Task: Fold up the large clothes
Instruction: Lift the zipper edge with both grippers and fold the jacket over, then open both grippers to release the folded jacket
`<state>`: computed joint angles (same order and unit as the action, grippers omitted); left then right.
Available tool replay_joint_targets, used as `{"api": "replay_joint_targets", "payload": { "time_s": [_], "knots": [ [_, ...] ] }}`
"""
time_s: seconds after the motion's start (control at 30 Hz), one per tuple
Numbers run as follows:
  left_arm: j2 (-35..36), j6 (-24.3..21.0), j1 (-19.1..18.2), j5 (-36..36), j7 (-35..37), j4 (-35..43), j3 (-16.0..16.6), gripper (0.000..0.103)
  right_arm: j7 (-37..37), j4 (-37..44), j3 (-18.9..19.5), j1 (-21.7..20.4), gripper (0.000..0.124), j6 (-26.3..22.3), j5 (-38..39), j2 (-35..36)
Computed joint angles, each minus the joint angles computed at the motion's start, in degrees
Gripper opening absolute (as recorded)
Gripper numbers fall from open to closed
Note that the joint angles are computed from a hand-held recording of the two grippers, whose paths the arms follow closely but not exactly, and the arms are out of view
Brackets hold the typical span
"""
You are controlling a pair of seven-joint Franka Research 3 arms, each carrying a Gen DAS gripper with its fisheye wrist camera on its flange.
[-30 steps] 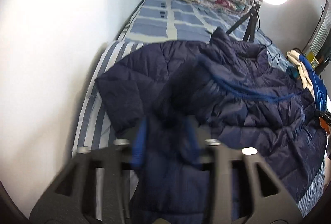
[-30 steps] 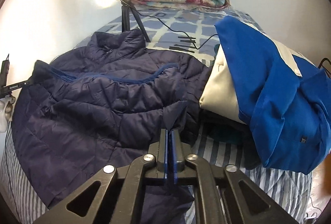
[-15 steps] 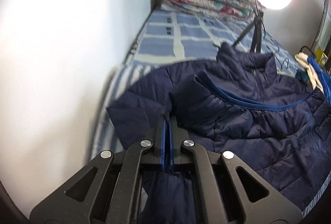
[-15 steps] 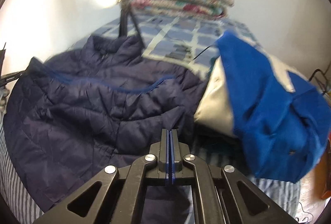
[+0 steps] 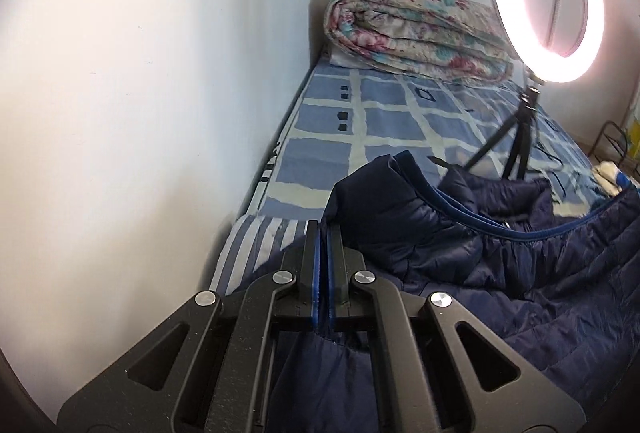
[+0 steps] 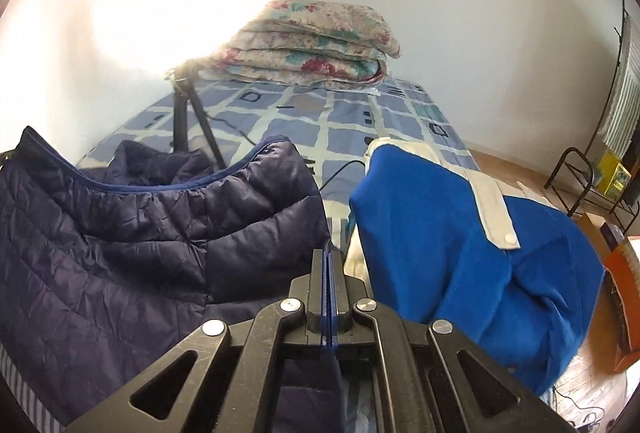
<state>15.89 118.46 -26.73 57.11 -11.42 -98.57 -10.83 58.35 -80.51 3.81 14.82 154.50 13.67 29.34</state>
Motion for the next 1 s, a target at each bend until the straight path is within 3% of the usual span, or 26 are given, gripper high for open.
{"api": "replay_joint_targets", "payload": {
  "time_s": [0.17, 0.37, 0.67, 0.77, 0.8, 0.83, 0.9, 1.0],
  "knots": [
    [4.37, -0.67, 0.45, -1.42, 0.07, 3.41, 1.27, 0.000, 6.29, 3.21, -4.93, 4.84, 0.000, 1.67, -7.36, 3.74],
    [10.84, -3.19, -0.71, -3.21, 1.61, 8.94, 3.07, 0.000, 12.81, 5.11, -8.89, 7.86, 0.000, 2.20, -15.02, 7.01],
    [18.29, -7.44, -1.81, -9.07, 6.56, 16.31, 5.04, 0.003, 16.65, 7.74, -10.26, 8.83, 0.000, 0.95, -20.78, 10.19],
    [17.36, -8.37, -3.04, -8.41, 4.83, 15.59, 5.90, 0.031, 16.91, 8.28, -10.01, 8.78, 0.000, -0.66, -21.44, 10.37],
    [16.75, -8.86, -3.49, -7.86, 4.10, 15.11, 6.06, 0.047, 17.11, 8.27, -9.71, 8.52, 0.000, -0.99, -21.20, 10.15],
    [15.64, -9.23, -4.16, -6.65, 2.95, 14.16, 6.22, 0.053, 16.77, 7.93, -8.65, 7.63, 0.004, -1.28, -20.11, 9.52],
    [13.54, -8.93, -4.55, -5.46, 1.61, 12.51, 5.69, 0.053, 14.26, 7.25, -5.33, 5.02, 0.022, -2.32, -16.57, 8.24],
    [10.74, -6.60, -5.20, -3.01, 1.51, 10.51, 4.11, 0.053, 10.32, 0.35, -2.76, 2.71, 0.027, 0.67, -12.88, 2.93]
  ]
}}
